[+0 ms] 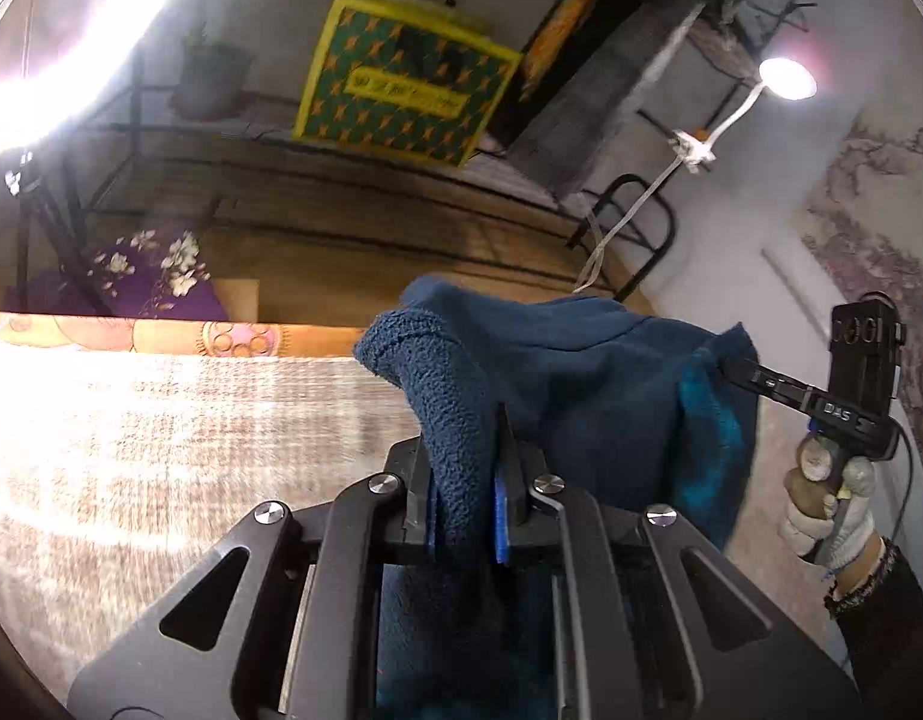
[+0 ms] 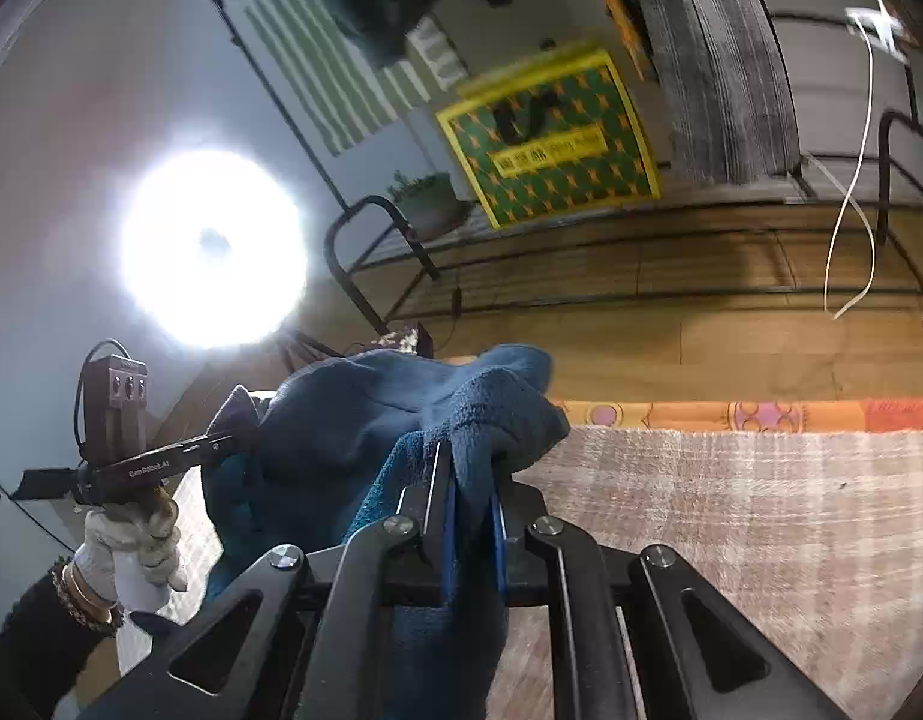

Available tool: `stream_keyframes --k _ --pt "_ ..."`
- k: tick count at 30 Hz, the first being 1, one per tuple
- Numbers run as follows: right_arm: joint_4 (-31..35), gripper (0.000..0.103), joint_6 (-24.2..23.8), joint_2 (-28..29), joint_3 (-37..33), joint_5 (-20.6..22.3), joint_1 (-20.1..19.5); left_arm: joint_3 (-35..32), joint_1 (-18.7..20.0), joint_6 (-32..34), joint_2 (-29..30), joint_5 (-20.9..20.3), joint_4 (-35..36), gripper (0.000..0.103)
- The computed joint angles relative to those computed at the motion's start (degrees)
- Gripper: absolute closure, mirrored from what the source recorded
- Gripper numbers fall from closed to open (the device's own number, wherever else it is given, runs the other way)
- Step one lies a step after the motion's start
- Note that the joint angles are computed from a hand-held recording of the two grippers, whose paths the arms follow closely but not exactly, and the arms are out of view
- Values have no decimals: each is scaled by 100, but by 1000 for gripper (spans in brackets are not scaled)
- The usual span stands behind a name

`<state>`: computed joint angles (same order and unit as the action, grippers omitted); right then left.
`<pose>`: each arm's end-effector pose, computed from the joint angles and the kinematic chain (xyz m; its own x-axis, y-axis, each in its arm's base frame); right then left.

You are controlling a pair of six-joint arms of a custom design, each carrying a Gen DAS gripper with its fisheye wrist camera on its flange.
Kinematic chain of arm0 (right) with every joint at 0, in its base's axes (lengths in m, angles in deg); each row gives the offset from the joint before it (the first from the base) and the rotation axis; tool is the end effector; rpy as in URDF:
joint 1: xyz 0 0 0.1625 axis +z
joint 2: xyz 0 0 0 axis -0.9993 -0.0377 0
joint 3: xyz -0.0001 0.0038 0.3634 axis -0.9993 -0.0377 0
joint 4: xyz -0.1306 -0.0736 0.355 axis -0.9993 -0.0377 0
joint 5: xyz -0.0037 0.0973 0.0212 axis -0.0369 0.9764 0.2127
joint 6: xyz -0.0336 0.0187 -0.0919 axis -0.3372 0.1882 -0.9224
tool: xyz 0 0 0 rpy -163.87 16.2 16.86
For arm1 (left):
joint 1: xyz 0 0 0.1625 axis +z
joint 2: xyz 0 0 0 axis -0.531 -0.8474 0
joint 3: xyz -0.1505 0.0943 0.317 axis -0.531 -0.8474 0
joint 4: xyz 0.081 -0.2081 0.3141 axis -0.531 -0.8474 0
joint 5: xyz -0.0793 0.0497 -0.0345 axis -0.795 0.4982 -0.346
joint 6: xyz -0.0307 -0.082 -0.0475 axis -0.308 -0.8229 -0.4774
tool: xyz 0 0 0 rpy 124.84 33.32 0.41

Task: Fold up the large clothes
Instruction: 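Lift the folded end with both grippers and fold it over again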

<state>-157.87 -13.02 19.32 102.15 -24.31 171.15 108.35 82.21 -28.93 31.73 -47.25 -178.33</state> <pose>0.0535 -0.6131 0.3867 -0.9319 -0.0926 0.3507 -0.3179 0.6742 -0.6666 -0.3825 -0.6989 0.1510 -0.8007 0.5662 -0.1960 0.5983 0.7381 -0.3119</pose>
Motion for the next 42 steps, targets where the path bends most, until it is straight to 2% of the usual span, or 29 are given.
stream_keyframes --k 5,9,11,15,17,21,22,25,27,29,30,31,34,36,38,40,41,42 --pt "-143 96 -113 -433 454 -177 312 923 -302 76 -717 5 -257 93" --pt "-328 96 -232 -944 1071 -383 626 1993 -583 125 -1465 127 -793 93" --pt "-292 96 -250 -1270 1448 -664 885 2506 -740 156 -1838 251 -910 93" --pt "-255 96 -370 -1850 2160 -1142 1316 3607 -978 63 -2625 251 -1194 93" --pt "-296 96 -428 -2134 2584 -1554 1607 4153 -1101 61 -2988 363 -1294 93" --pt "-399 96 -303 -2649 3395 -1806 1884 5069 -1281 -46 -3561 570 -1455 93" --pt "-466 96 -279 -2760 3668 -1941 1966 5404 -1356 43 -3747 722 -1612 93" --pt "-597 96 -267 -2882 4184 -2314 2139 5983 -1425 10 -4101 779 -1730 91" --pt "-721 90 -218 -2915 4540 -2689 2286 6259 -1494 -48 -4285 950 -1726 91" --pt "-819 68 -111 -2988 4811 -3091 2491 6558 -1577 -143 -4589 1024 -1660 88" --pt "-815 65 -55 -3051 4869 -3142 2540 6626 -1607 -186 -4693 1044 -1615 86" --pt "-722 61 62 -3200 4949 -3183 2621 6739 -1658 -264 -4889 1050 -1531 82" --pt "-267 60 456 -3772 5080 -3327 3004 6938 -1763 -464 -5450 999 -1195 75" --pt "267 56 818 -4254 5079 -3492 3506 7038 -1830 -596 -5818 966 -1020 75" --pt "755 46 1204 -4526 4985 -3716 4019 7066 -1940 -927 -6271 950 -703 75" --pt "1307 45 1601 -4737 4805 -3876 4509 7053 -1985 -1218 -6622 794 -535 74" --pt "1641 45 1853 -4818 4681 -3990 4786 7017 -2057 -1418 -6827 755 -393 72" --pt "1889 44 2074 -4835 4565 -4120 5025 6987 -2098 -1531 -6941 738 -301 64"
